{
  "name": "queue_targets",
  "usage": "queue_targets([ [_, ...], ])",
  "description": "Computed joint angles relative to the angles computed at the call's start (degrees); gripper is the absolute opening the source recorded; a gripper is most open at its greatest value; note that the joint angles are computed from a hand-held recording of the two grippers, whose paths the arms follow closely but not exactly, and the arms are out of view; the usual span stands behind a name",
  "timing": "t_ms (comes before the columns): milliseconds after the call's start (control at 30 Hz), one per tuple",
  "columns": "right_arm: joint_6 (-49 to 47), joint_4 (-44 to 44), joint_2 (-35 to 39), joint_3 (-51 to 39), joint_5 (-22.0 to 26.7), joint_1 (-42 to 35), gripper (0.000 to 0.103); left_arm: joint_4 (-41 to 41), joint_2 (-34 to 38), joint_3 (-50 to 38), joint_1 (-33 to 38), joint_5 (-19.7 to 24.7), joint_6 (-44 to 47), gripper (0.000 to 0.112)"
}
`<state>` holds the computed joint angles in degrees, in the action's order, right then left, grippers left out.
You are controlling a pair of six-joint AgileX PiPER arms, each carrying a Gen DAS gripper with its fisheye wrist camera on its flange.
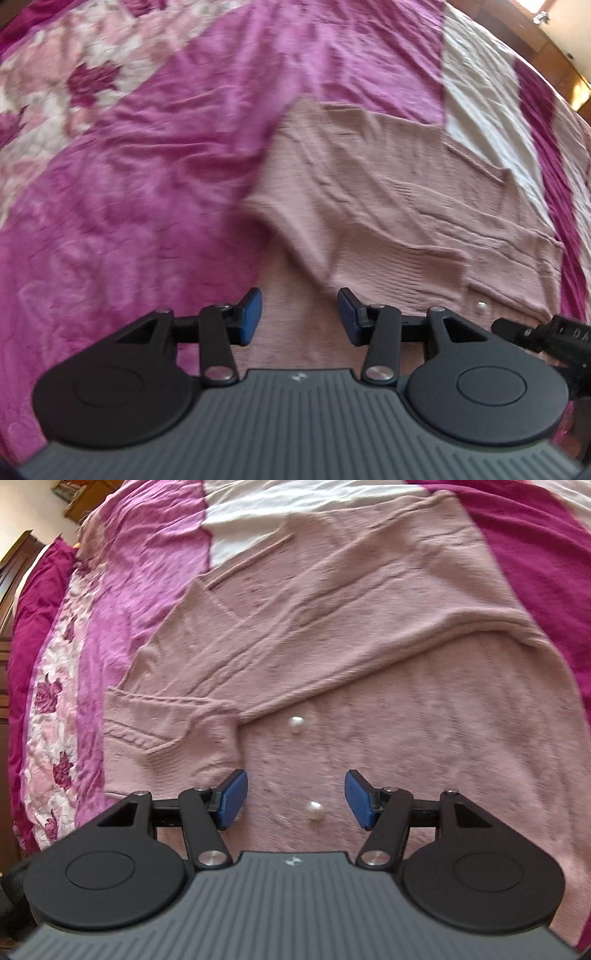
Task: Fold small clothes
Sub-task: 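Close the right gripper on the folded sleeve edge near the cuff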
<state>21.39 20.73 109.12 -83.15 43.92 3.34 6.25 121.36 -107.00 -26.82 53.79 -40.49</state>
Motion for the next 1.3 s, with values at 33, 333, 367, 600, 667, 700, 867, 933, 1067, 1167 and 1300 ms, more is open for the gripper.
queue_targets([
  [33, 0.0, 0.0, 1.1, -1.5, 0.4, 0.5, 0.066, 0.3, -0.5, 1.0, 0.4, -0.3, -0.4, 0.047],
  [333, 1.7, -2.2, 8.1, -10.6, 2.7, 4.3, 0.066, -1.2, -2.9, 6.6, 2.3, -3.3, 1.7, 0.047],
  [367, 1.7, -2.4, 8.5, -11.0, 2.6, 4.6, 0.066, -1.3, -2.9, 6.7, 2.3, -3.4, 2.0, 0.047],
  [600, 1.5, -2.7, 12.6, -15.0, 2.7, 5.8, 0.066, -2.7, -2.8, 7.9, 2.7, -4.8, 3.4, 0.047],
  [667, 1.7, -2.4, 14.0, -16.8, 3.3, 6.0, 0.066, -3.3, -2.6, 8.0, 2.9, -5.0, 3.7, 0.047],
  [700, 2.3, -3.0, 14.9, -18.1, 3.8, 6.2, 0.066, -3.5, -2.5, 8.0, 3.0, -5.0, 3.9, 0.047],
  [867, 4.6, -6.4, 18.1, -22.9, 5.0, 7.9, 0.066, -3.7, -1.6, 7.3, 3.1, -4.7, 4.7, 0.047],
  [933, 4.7, -7.3, 19.2, -24.4, 5.6, 8.4, 0.066, -3.8, -1.2, 7.0, 3.2, -4.5, 4.7, 0.047],
  [1067, 4.6, -7.5, 20.2, -25.9, 6.0, 8.6, 0.063, -3.3, -0.5, 6.4, 3.1, -4.4, 4.7, 0.047],
  [1167, 3.6, -6.9, 20.4, -26.8, 6.4, 8.5, 0.042, -3.0, 0.2, 5.8, 3.1, -4.2, 4.9, 0.047],
  [1300, 2.2, -6.9, 19.7, -27.1, 6.5, 8.4, 0.02, -2.2, 0.9, 5.1, 2.9, -4.2, 4.6, 0.047],
])
